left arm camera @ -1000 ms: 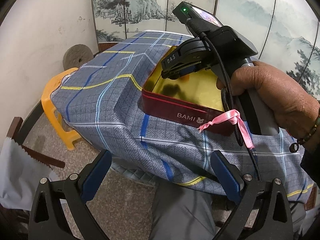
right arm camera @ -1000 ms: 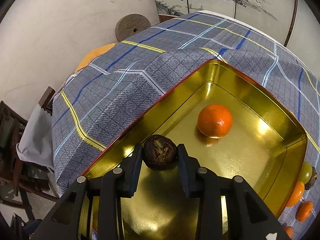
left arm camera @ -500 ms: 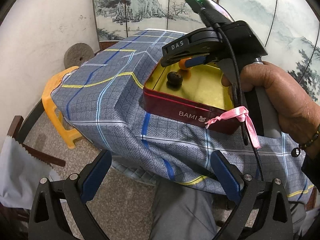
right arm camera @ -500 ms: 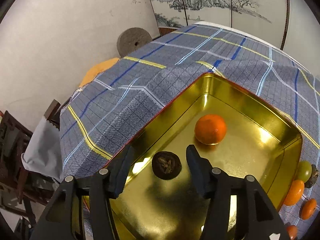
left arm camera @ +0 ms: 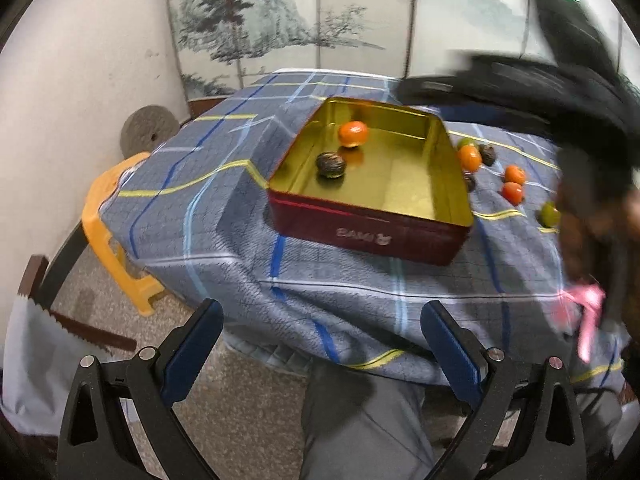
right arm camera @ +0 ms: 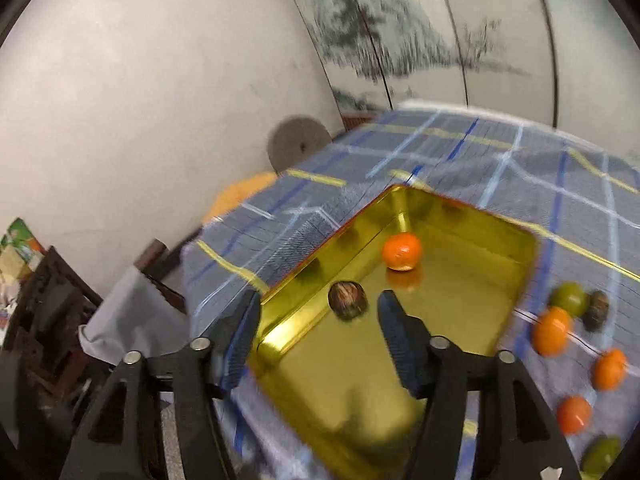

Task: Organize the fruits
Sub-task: 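Withdraw the right gripper from the tin toward the remaining fruits, then grasp the red tomato with the left gripper and lift it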

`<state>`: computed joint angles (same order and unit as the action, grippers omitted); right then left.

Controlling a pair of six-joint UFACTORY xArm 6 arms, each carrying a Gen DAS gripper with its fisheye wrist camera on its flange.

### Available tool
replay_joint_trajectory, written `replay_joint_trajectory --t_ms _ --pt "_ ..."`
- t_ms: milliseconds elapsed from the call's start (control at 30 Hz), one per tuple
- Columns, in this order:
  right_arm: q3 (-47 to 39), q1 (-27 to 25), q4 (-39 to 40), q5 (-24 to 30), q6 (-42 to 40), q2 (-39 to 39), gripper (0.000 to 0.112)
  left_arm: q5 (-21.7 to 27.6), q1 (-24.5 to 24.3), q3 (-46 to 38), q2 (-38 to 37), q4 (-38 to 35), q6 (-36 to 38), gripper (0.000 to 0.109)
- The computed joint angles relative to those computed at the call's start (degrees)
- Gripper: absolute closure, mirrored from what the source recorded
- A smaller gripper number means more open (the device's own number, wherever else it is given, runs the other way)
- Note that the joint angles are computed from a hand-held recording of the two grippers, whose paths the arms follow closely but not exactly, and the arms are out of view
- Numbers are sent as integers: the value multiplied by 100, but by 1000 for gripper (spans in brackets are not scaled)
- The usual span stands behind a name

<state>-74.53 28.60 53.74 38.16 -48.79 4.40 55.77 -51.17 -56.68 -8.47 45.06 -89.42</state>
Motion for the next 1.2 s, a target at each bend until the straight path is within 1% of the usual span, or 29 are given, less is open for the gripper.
replay_joint_trajectory --t_ms 67,133,200,267,300,333,367,400,433,533,600,667,700,733,767,833,867,900,967,1000,1100,1133,1200 --pt "798 -234 344 -313 -644 -727 43 -167 -2 -23 3 99 115 10" --pt "1612 -492 259 -860 -1036 -1440 42 -264 -15 -127 69 187 248 10" --pt "2232 -787 -166 -1482 -1011 -1921 42 -535 7 -243 149 255 474 10" --pt "2537 -1199 -362 -1713 -919 -2152 42 -937 62 -347 231 300 668 10" --pt "2650 -1486 -401 -1795 -890 -2210 42 -1313 138 -398 299 305 830 10" --pt "2752 -1773 -606 -1975 -715 -2198 42 -1524 185 -444 356 254 963 10" --pt "2804 -1939 -827 -2086 -513 -2166 42 -1832 237 -550 473 114 1195 10" --pt "2813 -2213 -994 -2172 -337 -2061 42 -2167 309 -651 608 -75 1446 10" --pt "2778 -2480 -920 -2157 -354 -1949 42 -2358 349 -781 754 -263 1649 10" --pt "2726 -2934 -718 -2145 -476 -1733 42 -2537 452 -1435 1363 -1161 2465 11" --pt "2666 -3157 -449 -2051 -676 -1598 42 -2756 559 -1834 1742 -1956 3039 11" --pt "2606 -3299 -172 -1955 -907 -1499 42 -2969 660 -2191 2067 -2713 3591 14" --pt "2555 -3353 -25 -1883 -1012 -1440 42 -2978 692 -2478 2296 -2929 3844 20" --pt "2525 -3394 91 -1822 -1101 -1408 42 -2812 709 -2878 2574 -3006 4098 26" --pt "2460 -3420 191 -1772 -1172 -1332 42 -2619 716 -3195 2781 -3023 4259 30" --pt "2343 -3464 423 -1602 -1329 -1212 42 -2194 751 -3985 3318 -3264 4773 48" --pt "2330 -3504 512 -1505 -1403 -1219 42 -2077 776 -4297 3550 -3450 5055 52" --pt "2319 -3528 604 -1439 -1484 -1213 42 -1847 802 -4771 3885 -3579 5311 56" --pt "2280 -3541 747 -1304 -1591 -1179 42 -1370 852 -5656 4500 -3553 5469 58" --pt "2271 -3539 819 -1241 -1655 -1164 42 -1252 872 -5914 4692 -3501 5499 58" --pt "2255 -3586 939 -1045 -1739 -1121 42 -683 904 -7018 5431 -3351 5570 58" --pt "2251 -3597 938 -1011 -1720 -1115 42 -594 916 -7223 5585 -3338 5577 58" --pt "2222 -3666 1133 -865 -1869 -1114 42 -155 948 -7987 6083 -3283 5549 58"
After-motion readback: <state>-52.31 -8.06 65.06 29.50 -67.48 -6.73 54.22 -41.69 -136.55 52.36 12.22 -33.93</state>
